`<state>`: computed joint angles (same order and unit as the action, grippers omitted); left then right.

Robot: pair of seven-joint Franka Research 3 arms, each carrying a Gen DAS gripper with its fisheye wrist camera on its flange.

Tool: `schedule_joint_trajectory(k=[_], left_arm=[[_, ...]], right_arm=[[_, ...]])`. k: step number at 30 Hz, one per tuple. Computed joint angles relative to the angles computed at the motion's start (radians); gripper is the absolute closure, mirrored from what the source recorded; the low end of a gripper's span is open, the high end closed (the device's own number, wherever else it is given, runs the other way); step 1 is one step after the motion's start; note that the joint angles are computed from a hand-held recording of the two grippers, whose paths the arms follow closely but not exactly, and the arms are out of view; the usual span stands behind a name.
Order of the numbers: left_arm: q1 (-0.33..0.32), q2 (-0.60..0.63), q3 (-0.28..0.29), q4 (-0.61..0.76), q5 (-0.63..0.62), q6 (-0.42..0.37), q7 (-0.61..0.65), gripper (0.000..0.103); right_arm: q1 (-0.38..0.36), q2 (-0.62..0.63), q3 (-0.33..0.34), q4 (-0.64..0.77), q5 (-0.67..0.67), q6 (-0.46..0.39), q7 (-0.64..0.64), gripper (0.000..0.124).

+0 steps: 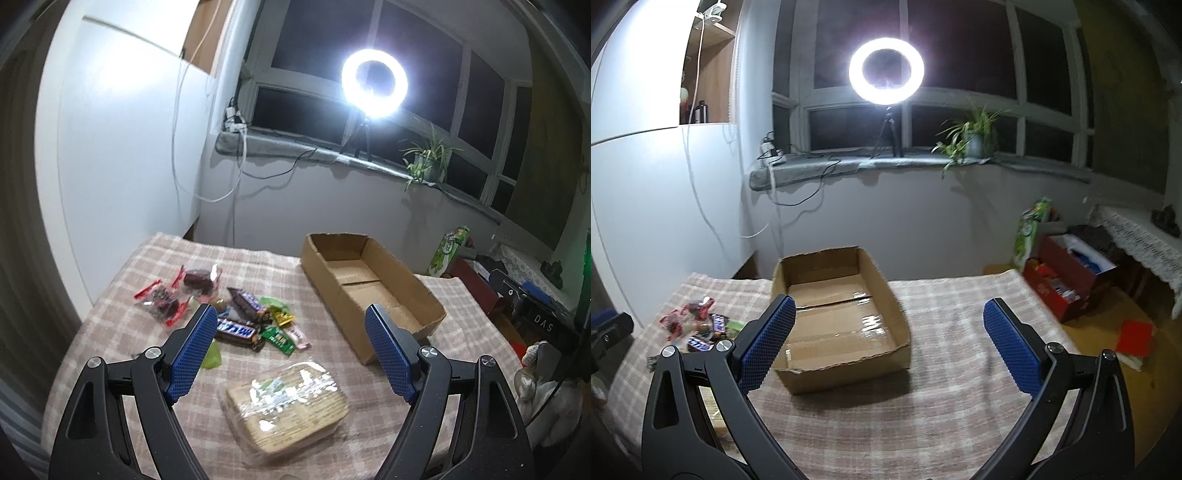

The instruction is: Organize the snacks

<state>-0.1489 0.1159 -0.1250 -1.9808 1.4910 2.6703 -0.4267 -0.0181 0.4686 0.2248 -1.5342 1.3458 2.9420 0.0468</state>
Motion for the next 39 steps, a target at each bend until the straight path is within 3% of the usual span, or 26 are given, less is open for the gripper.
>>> schedule_joint_trajectory(k=[3,7,10,20,28,32,39], left_arm=[[0.023,-0.013,0.012,-0.036,-0.026,0.064,-0.018,0.021],[0.056,-0.023,0.027,-0.086,-0.039,0.158,-0.086,0.021],[0.076,-0.013,0.034,-0.108,-0.041,0.233,-0.126,0.022],[0.095,0.055,0.068,-0.117,0.015,0.461,-0.267,0.026],[0.109,0.100,0.071,-0.081,0.119,0.528,-0.397,0.035],[0.127,0.115,0.059,-0.080,0.072,0.539,-0.340,0.038],[0.097,0.142,0.091,-0.068,0.027,0.554,-0.290,0.042]], right_arm=[[-0.003,0.014,-0.020,0.010,-0.080,-0.106,0.083,0.021],[-0.017,0.070,-0.066,0.084,-0.284,-0.407,0.303,0.021],[-0.029,0.111,-0.070,0.140,-0.373,-0.559,0.393,0.021],[-0.013,0.172,-0.073,0.207,-0.529,-0.861,0.484,0.035],[0.031,0.233,-0.083,0.267,-0.625,-0.959,0.538,0.054],[0.047,0.280,-0.081,0.319,-0.654,-0.985,0.580,0.056],[0.052,0.374,-0.066,0.441,-0.680,-1.072,0.654,0.061]])
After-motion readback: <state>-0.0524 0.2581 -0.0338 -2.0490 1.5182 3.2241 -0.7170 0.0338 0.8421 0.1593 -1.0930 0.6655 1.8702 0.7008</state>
